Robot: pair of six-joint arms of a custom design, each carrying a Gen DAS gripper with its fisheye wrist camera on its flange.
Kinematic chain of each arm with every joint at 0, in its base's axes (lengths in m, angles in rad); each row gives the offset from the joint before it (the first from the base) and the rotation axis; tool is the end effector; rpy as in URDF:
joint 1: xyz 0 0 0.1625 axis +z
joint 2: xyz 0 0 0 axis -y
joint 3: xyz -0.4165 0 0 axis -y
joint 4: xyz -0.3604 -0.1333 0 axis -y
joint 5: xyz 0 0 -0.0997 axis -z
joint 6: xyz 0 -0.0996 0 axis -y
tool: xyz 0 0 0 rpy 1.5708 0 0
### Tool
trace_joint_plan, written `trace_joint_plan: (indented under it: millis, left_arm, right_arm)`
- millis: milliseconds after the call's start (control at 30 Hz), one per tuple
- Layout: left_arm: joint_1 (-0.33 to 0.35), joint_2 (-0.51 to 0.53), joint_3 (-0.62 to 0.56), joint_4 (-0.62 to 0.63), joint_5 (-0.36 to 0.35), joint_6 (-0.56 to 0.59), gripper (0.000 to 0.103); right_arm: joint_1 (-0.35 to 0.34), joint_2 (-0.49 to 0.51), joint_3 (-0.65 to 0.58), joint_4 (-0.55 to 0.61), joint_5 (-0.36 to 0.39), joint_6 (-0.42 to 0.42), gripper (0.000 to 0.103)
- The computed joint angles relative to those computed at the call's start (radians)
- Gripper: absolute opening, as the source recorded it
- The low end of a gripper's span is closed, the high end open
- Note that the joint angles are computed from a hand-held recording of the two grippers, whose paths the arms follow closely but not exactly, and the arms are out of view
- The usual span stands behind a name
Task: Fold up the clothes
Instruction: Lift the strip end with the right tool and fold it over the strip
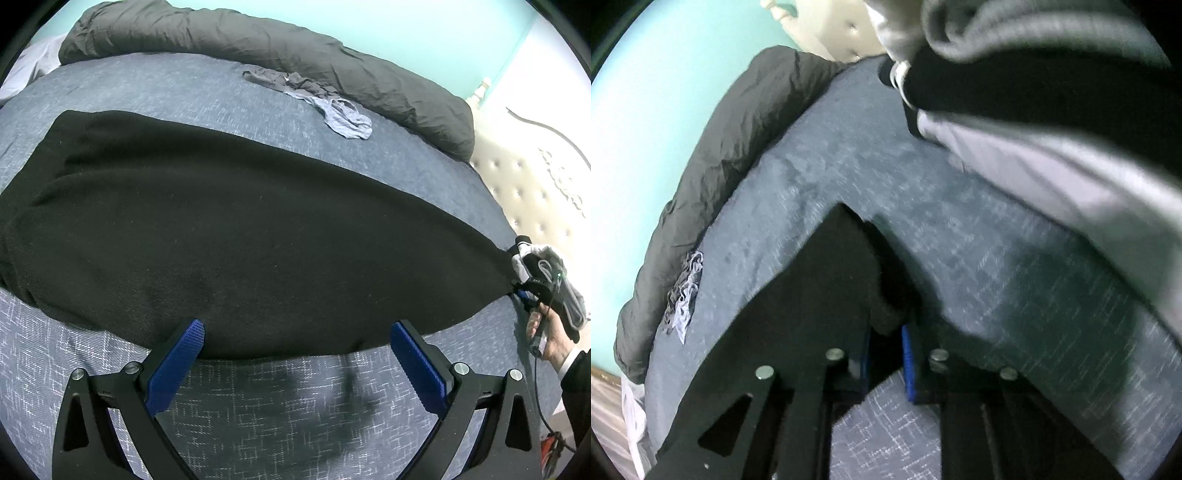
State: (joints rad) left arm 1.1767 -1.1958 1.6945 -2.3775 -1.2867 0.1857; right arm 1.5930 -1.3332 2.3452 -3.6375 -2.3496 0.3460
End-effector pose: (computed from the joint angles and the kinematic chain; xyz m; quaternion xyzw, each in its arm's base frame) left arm -0.0789 -0.6095 0.3168 0.2588 0.9436 -0.1656 0.1233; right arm 0.0722 -0.3985 0.3134 -0.3174 -0.7582 0.5178 0.2373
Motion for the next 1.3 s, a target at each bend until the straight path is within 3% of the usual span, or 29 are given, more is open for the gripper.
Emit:
trace_joint_plan:
  millis: [133, 267, 333, 400, 433, 467, 600, 800, 833, 867, 967, 1300]
  left_arm:
    - [-0.004, -0.001, 0.002, 0.002, 0.006, 0.0, 0.103]
    - [-0.005, -0.002, 0.003, 0.002, 0.007, 0.002, 0.103]
    - [-0.003, -0.002, 0.0, 0.003, 0.004, 0.001, 0.103]
    - [0.0, -0.002, -0.001, 0.004, 0.003, 0.001, 0.103]
    - [0.0, -0.002, -0.001, 0.003, 0.004, 0.001, 0.103]
    - [-0.001, -0.002, 0.0, 0.003, 0.005, 0.002, 0.103]
    - [-0.002, 0.0, -0.001, 0.003, 0.007, 0.002, 0.103]
    - [-0.001, -0.003, -0.002, -0.006, 0.009, 0.004, 0.103]
    - [-0.001, -0.003, -0.004, -0.007, 0.01, 0.004, 0.103]
    - [-0.001, -0.003, -0.006, -0.008, 0.012, 0.004, 0.103]
    - [0.002, -0.003, -0.018, -0.012, 0.015, 0.004, 0.103]
    - [0.033, -0.003, -0.087, -0.014, 0.019, -0.003, 0.103]
  right_arm:
    - [0.019, -0.002, -0.021, -0.026, -0.023, -0.05, 0.01]
    - [-0.007, -0.018, -0.023, 0.049, 0.0, -0.004, 0.011]
    - [-0.01, -0.016, -0.016, 0.048, -0.007, 0.018, 0.019]
    - [-0.007, -0.007, -0.004, 0.012, -0.03, 0.03, 0.047]
    - [-0.014, -0.008, 0.007, -0.01, -0.017, 0.039, 0.055]
    - [-0.021, -0.009, 0.019, -0.032, -0.003, 0.049, 0.059]
    - [-0.049, -0.013, 0.044, -0.075, 0.057, 0.055, 0.06]
    - [-0.05, 0.015, 0.009, -0.048, 0.055, 0.032, 0.059]
    - [-0.045, 0.023, 0.001, -0.048, 0.048, 0.024, 0.055]
    - [-0.038, 0.032, -0.006, -0.051, 0.032, 0.019, 0.041]
    - [-0.019, 0.055, -0.025, -0.062, -0.011, 0.0, 0.015]
    - [0.133, 0.082, -0.119, -0.112, -0.117, -0.167, 0.012]
